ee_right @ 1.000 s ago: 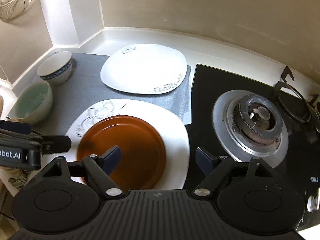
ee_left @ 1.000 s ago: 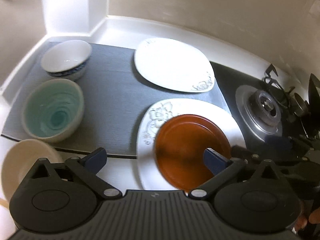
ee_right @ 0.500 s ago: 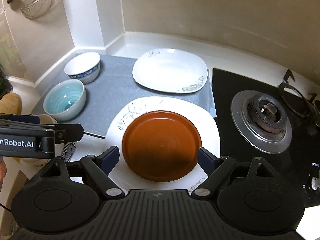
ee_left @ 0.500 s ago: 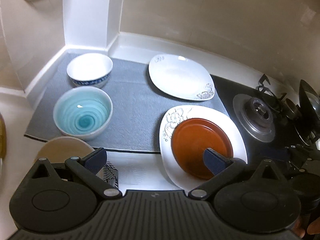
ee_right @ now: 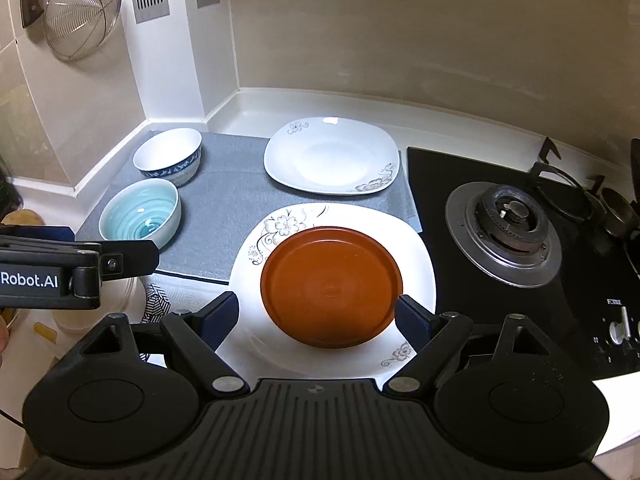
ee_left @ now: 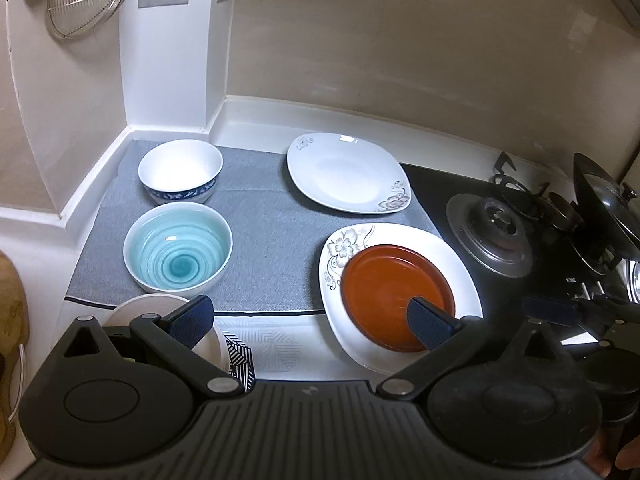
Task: Organize plates and bowls
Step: 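Move both grippers toward the white square plate on the gray mat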
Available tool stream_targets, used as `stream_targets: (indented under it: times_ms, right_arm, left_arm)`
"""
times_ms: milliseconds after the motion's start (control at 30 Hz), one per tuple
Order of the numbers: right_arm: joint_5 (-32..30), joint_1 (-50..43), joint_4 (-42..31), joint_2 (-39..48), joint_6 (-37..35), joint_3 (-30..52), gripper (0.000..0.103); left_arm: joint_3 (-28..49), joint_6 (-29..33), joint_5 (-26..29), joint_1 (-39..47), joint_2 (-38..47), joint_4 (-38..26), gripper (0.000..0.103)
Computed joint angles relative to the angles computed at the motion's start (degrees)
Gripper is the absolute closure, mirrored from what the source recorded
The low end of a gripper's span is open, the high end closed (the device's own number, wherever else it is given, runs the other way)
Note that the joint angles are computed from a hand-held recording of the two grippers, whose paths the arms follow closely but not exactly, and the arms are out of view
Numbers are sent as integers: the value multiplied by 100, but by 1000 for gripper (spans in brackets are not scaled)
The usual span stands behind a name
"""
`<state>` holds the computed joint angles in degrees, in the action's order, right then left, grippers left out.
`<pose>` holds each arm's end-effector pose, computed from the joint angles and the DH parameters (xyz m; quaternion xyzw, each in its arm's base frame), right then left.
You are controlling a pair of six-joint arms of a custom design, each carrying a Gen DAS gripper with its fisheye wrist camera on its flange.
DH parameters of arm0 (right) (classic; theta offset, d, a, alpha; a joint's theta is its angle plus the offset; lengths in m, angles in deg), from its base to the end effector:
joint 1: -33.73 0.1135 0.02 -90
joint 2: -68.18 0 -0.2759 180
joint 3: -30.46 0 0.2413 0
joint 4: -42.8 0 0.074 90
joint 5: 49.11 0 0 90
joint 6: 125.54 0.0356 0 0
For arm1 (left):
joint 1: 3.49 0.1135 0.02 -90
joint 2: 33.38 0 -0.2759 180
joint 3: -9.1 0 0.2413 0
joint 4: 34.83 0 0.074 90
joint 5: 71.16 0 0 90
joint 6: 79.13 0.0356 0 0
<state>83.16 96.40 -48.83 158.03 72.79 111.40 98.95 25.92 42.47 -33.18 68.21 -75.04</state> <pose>0.1311 0.2016 0.2534 0.3298 0.8689 -0.1136 0.3512 0.3208 -0.1993 0.2507 0.4139 0.8303 -0.2326 0.2918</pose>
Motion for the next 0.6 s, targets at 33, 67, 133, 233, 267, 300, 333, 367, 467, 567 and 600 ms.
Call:
stream_targets:
  times_ms: [33,67,133,233,267,300,333,367,467,567,600]
  right_arm:
    - [9,46,-100,41,93,68,16]
    - [14,85,-199,81,185,130,16]
    - [14,130,-364,143,350,225,16]
    - [-7,165,-494,141,486,278,16]
    - [-3,170,-518,124,492,281,16]
    - [6,170,-527,95,475,271,16]
    - [13,155,-522,52,447,241,16]
    - [21,115,-486,-19,391,182,16]
    - [64,-66,-250,-336,110,-104,16]
    - [109,-329,70,-696,-329,-446,16]
    - [117,-448,201,-817,-490,-568,16]
  left_arm:
    - [-4,35,36,12,-14,-9,0]
    - [-8,72,67,24,-26,-22,0]
    - [-1,126,109,41,-32,-49,0]
    - [109,130,123,29,44,-142,0]
    - [143,116,112,3,72,-163,0]
    - [197,108,93,-26,116,-185,0]
    - [222,90,61,-61,144,-177,0]
    - [251,54,12,-105,178,-155,0]
    - [434,-163,-212,-268,343,-136,0]
    - [742,-378,-431,-383,577,-254,0]
    - [847,-422,-537,-420,655,-288,0]
